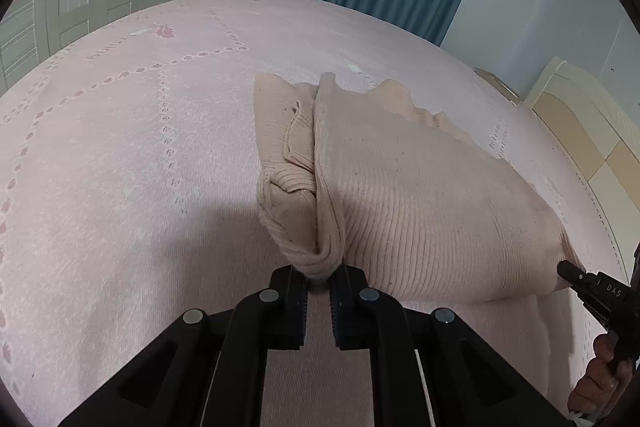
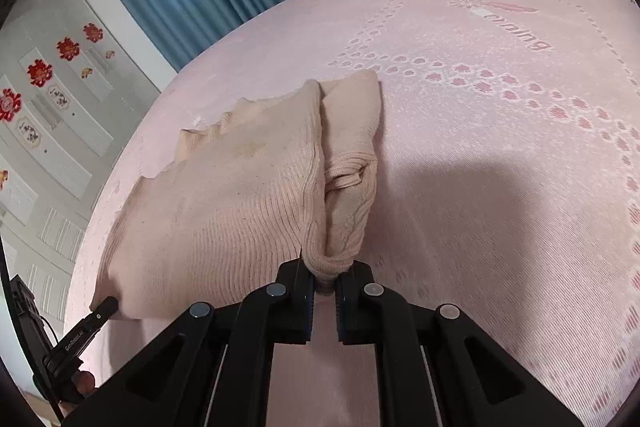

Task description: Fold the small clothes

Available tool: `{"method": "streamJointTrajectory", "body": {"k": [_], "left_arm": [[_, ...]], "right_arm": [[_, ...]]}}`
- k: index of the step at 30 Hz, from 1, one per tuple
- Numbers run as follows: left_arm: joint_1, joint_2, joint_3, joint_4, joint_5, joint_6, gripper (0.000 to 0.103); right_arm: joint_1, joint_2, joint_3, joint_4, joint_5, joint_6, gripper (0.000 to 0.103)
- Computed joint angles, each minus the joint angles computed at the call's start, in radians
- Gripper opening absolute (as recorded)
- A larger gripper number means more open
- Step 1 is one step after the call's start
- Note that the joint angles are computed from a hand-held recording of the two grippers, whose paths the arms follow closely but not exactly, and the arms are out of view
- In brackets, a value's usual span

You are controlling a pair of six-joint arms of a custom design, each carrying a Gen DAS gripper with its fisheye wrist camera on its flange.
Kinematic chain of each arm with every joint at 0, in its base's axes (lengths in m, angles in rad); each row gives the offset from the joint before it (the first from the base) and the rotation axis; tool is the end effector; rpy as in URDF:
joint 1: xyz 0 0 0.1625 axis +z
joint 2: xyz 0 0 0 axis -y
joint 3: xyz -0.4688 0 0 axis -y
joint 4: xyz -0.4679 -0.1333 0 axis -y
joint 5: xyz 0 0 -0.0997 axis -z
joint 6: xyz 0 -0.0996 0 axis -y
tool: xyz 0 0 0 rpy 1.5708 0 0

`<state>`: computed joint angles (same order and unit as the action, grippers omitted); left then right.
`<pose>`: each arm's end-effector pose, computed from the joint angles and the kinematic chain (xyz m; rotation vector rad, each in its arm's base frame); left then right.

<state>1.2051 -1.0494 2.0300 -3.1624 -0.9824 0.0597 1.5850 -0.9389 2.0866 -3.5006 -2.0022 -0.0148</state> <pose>-0.0467 -0.6493 0.1696 0.2956 2.5059 -0.8989 0.1002 -0.6022 0.1202 -0.1916 -2.5302 1.0418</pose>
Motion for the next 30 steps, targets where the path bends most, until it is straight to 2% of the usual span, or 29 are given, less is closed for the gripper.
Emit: {"method": "streamJointTrajectory", "body": {"k": [8, 14, 17, 19, 20, 21, 22, 23, 27, 30], "left_arm": [[-0.030, -0.105, 0.149, -0.001, 0.000, -0.054, 0.009], [-0.051, -0.201, 0.259, 0.016, -0.024, -0.103, 0.010], [-0.055, -0.220, 0.278, 0.037, -0.023, -0.097, 0.011], [-0.058, -0.220, 0.274, 0.061, -0.005, -0.103, 0.016], [-0.054, -0.220, 0.267, 0.076, -0.008, -0.109, 0.017], [-0.045, -0.221, 0.256, 0.093, -0.020, -0.117, 0.018], [-0.036, -0.226, 0.246, 0.117, -0.033, -0.138, 0.022], [-0.028, -0.228, 0.238, 0.133, -0.041, -0.154, 0.032], [-0.010, -0.223, 0.228, 0.096, -0.049, -0.160, 0.045], [0.007, -0.219, 0.220, 0.078, -0.076, -0.169, 0.049]], "right_arm": [[0.040, -0.072, 0.131, -0.043, -0.058, -0.018, 0.008], [0.046, -0.149, 0.262, -0.100, -0.048, 0.007, 0.008], [0.058, -0.149, 0.286, -0.113, -0.093, 0.005, 0.008], [0.079, -0.142, 0.276, -0.083, -0.165, 0.008, 0.016], [0.098, -0.129, 0.266, -0.088, -0.221, -0.003, 0.018], [0.112, -0.119, 0.261, -0.103, -0.256, -0.017, 0.026], [0.131, -0.102, 0.254, -0.142, -0.296, -0.043, 0.028], [0.154, -0.080, 0.246, -0.210, -0.320, -0.097, 0.029], [0.202, -0.027, 0.191, -0.298, -0.296, -0.267, 0.036], [0.226, 0.021, 0.138, -0.245, -0.239, -0.343, 0.039]]}}
